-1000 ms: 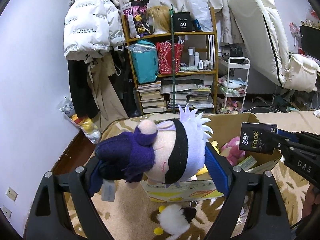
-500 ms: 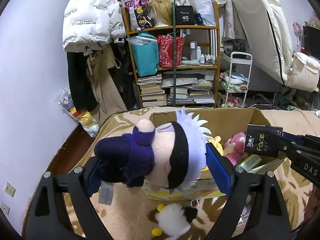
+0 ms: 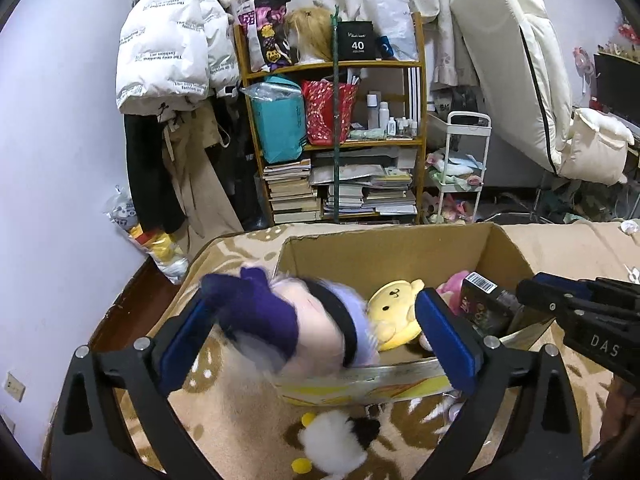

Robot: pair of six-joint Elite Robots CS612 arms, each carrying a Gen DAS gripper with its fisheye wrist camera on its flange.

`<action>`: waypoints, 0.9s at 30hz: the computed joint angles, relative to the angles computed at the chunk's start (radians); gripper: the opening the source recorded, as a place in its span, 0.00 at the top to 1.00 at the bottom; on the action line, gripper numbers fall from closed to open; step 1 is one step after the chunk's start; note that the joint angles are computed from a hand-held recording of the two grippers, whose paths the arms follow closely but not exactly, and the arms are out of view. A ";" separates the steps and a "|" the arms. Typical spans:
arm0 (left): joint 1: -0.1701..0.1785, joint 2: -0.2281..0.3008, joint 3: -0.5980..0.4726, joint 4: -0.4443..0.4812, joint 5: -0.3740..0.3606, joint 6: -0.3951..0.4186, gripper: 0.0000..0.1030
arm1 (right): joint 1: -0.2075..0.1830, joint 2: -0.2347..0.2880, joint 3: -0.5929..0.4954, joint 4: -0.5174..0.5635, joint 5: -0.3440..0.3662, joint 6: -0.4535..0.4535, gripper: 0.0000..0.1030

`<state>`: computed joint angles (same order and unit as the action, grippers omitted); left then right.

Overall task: Organize soft objects
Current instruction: 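Carry the doll and tissue pack over the box and open both tools to drop them, then lower the left tool onto the white pompom keychain while the right tool approaches the bagged purple plush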

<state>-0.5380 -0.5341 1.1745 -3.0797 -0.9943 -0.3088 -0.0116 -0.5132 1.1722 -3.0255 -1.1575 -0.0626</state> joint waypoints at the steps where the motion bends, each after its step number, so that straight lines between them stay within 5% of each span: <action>1: -0.001 0.000 -0.001 0.003 0.006 0.005 0.04 | 0.000 0.000 0.000 -0.003 -0.002 0.000 0.74; 4: -0.005 -0.004 0.001 0.029 0.019 0.015 0.04 | -0.002 -0.001 0.002 0.006 0.009 0.003 0.72; 9: -0.013 -0.020 0.022 0.050 0.047 0.034 0.04 | -0.001 -0.017 0.023 0.001 0.018 -0.008 0.54; 17: -0.018 -0.067 0.084 0.094 0.043 -0.010 0.04 | 0.007 -0.056 0.085 -0.023 -0.019 -0.049 0.29; 27: -0.012 -0.114 0.146 0.200 -0.002 -0.120 0.04 | 0.010 -0.087 0.143 -0.012 -0.023 -0.086 0.12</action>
<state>-0.5498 -0.6486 1.3206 -2.8795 -0.9962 -0.4284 -0.0014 -0.6007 1.3150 -3.0375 -1.1806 -0.1487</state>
